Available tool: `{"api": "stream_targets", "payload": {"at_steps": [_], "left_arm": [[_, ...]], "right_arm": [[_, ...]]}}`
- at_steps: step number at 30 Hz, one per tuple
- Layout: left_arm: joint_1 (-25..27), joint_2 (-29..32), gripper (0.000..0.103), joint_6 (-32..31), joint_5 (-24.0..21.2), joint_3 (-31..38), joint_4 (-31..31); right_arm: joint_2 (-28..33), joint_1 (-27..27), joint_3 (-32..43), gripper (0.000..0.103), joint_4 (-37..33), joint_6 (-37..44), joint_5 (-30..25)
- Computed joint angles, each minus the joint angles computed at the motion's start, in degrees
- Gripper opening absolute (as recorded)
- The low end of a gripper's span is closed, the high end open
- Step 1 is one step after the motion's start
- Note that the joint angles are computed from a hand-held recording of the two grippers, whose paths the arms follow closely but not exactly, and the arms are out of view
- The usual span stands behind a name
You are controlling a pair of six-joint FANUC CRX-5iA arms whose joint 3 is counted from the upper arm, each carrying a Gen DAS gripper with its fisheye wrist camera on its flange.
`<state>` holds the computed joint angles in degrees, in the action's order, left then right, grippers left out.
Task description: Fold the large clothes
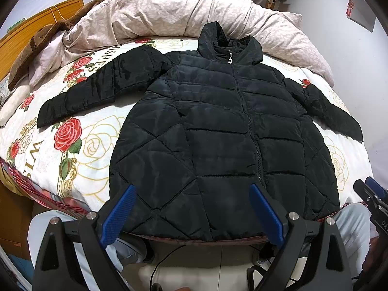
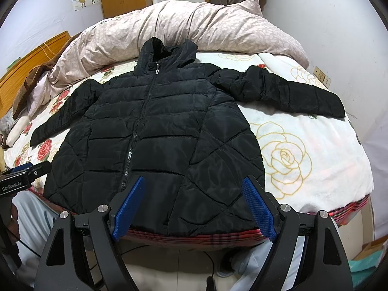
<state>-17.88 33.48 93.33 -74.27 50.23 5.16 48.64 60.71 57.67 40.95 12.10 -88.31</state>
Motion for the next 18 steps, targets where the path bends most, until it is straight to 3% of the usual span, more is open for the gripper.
{"api": "stream_targets", "payload": {"at_steps": [18], "left_arm": [[0.0,-0.1,0.096,0.0,0.2,-0.3,0.1]], "right_arm": [[0.0,0.0,0.0,0.082,0.2,0.1,0.1]]}}
